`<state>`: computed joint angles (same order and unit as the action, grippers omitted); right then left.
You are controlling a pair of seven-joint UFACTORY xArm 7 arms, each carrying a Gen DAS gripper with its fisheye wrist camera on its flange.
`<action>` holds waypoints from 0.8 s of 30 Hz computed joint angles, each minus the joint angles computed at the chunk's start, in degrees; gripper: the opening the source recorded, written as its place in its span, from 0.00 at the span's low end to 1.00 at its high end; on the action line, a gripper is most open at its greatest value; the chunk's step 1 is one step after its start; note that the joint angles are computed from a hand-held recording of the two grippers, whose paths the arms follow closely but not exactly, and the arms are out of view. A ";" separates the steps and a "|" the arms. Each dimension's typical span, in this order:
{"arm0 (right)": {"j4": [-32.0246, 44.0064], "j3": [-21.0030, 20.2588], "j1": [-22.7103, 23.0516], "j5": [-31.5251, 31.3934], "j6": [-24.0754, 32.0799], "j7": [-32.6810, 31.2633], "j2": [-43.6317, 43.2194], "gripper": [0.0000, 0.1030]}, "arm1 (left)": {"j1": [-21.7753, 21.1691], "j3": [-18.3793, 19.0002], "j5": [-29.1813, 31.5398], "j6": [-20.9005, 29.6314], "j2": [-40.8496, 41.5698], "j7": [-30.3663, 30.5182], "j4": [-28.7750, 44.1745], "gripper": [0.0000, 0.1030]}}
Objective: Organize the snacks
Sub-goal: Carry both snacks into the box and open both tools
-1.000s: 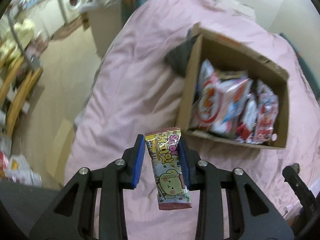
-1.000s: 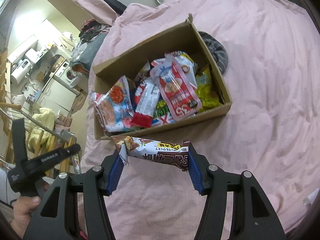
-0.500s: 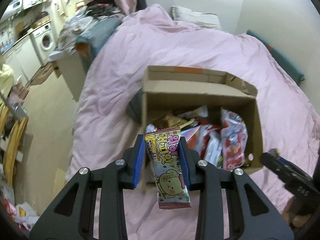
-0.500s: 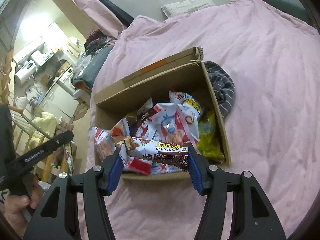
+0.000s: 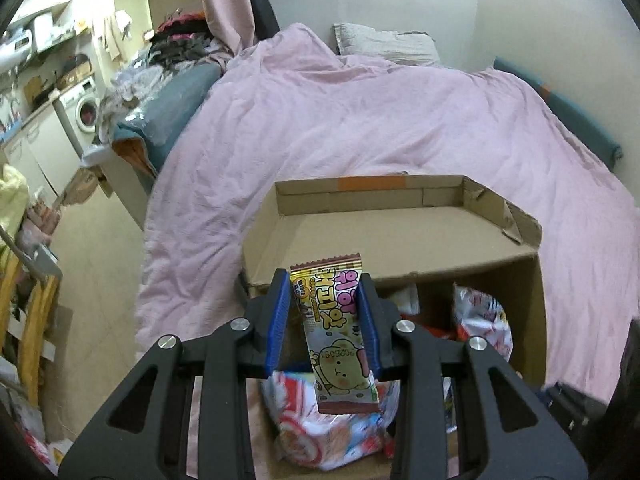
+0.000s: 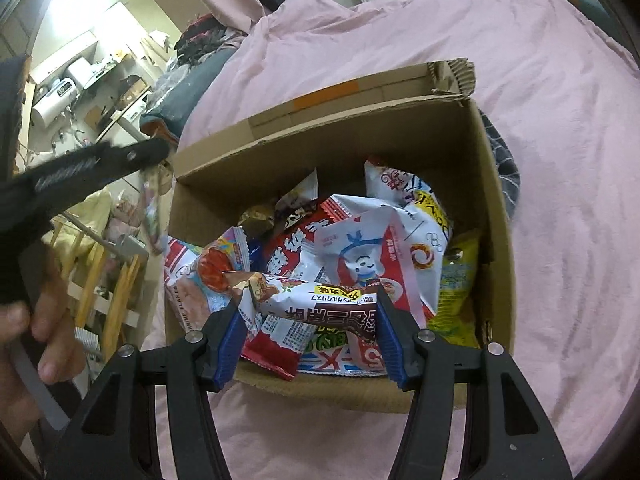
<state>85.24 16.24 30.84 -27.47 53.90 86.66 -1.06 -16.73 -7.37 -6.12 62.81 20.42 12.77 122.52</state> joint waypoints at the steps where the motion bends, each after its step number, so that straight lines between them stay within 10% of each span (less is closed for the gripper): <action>1: 0.10 -0.04 -0.02 0.16 0.17 -0.15 0.11 0.59 | -0.35 -0.05 0.16 0.05 0.49 -0.39 0.31 0.28; 16: -5.16 -0.09 -2.05 2.14 -3.80 2.68 -3.08 0.63 | -2.47 -1.10 -1.06 5.48 3.58 -0.17 3.45 0.30; 21: -5.17 0.71 -2.77 1.13 -4.13 3.61 -3.46 0.82 | -2.52 -0.70 -0.48 1.53 0.13 0.84 -1.24 0.81; 24: -4.71 1.29 -2.90 -0.67 -2.80 4.83 -3.82 0.96 | -2.35 -0.12 0.93 -2.17 -2.31 0.11 -4.25 0.83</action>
